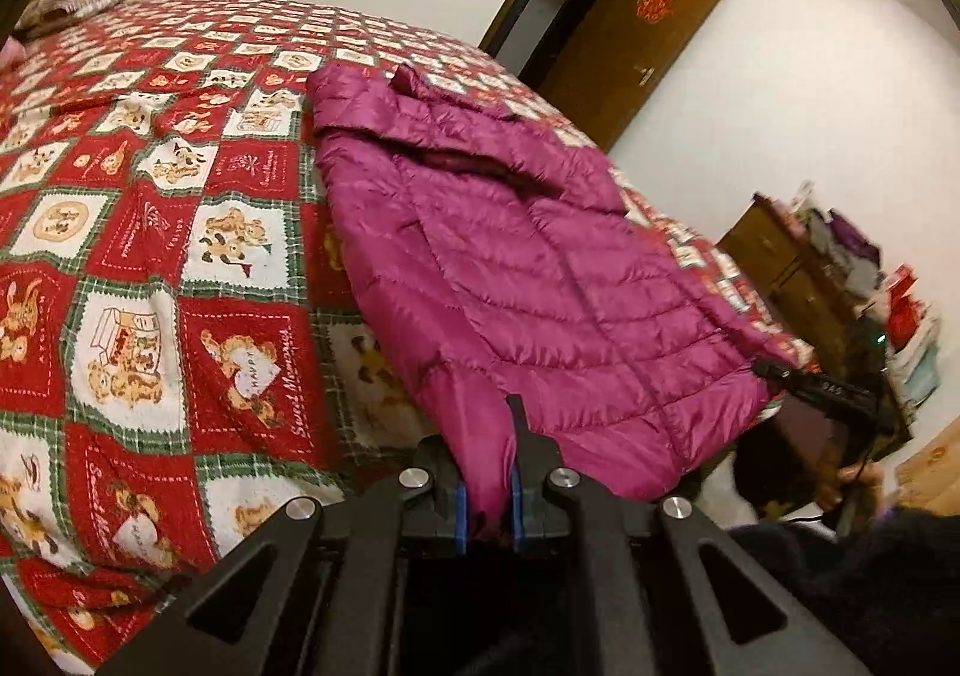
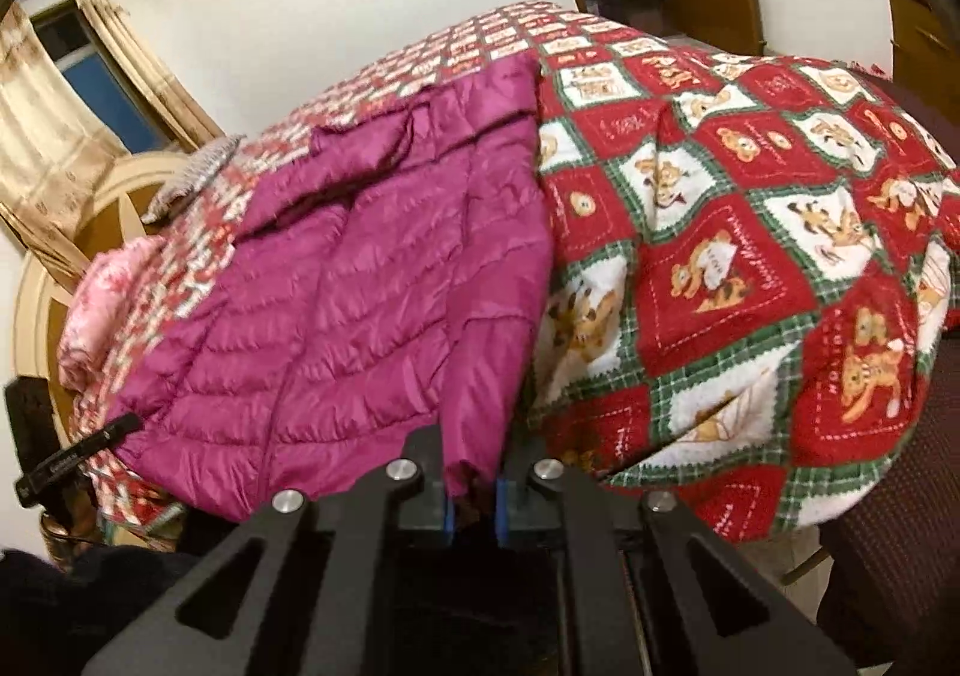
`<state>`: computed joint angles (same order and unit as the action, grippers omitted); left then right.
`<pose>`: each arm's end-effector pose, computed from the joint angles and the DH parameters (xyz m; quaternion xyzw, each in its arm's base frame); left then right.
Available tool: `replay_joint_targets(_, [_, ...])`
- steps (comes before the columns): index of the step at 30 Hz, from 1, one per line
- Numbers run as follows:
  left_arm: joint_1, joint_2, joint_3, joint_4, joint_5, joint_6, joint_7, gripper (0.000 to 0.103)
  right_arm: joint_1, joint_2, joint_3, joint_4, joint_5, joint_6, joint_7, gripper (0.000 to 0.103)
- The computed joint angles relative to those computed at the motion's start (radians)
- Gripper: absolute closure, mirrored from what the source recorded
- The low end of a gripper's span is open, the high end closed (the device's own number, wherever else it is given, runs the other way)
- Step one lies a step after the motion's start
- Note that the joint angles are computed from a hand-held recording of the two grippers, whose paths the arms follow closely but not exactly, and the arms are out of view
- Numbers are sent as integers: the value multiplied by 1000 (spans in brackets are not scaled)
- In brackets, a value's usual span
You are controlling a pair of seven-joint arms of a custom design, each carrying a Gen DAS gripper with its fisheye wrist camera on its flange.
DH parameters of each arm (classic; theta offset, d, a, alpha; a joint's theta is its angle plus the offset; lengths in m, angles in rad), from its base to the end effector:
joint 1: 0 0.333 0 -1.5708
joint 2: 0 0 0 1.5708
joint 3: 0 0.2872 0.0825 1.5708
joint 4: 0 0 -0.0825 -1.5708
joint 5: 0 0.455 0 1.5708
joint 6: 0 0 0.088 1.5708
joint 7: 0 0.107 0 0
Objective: Fold large clothes
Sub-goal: 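Grasp the magenta jacket hem with both grippers and lift it toward the collar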
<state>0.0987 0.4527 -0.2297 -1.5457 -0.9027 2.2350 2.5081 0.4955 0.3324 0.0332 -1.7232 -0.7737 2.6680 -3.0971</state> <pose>0.7564 -0.1017 0.3786 0.4485 -0.7837 0.4256 0.0588 0.6316 0.3905 0.3944 -0.4703 0.7951 -0.1708 0.3427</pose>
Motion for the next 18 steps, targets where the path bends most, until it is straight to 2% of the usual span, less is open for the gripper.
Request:
replay_joint_targets(4, [28,-32,-4,-21,-39,-36,50,95,6,-37,5,-24,-15,-30,0,93])
replay_joint_targets(7, [34,-43,-4,-13,-66,-63,77,95,6,-58,0,-47,-48,0,53,93])
replay_joint_targets(10, [30,-40,-5,10,-97,-51,102,94,2,-62,-5,-39,-87,21,87,93])
replay_joint_targets(13, [23,7,-7,82,-106,-49,77,94,-4,-57,-7,-18,-105,15,84,93])
replay_joint_targets(16, [-10,66,0,168,-36,-5,7,94,-19,-47,-17,-2,-118,50,98,93])
replay_joint_targets(18, [-18,118,-7,242,-1,-5,-46,94,-30,-34,-23,18,-112,66,93,93])
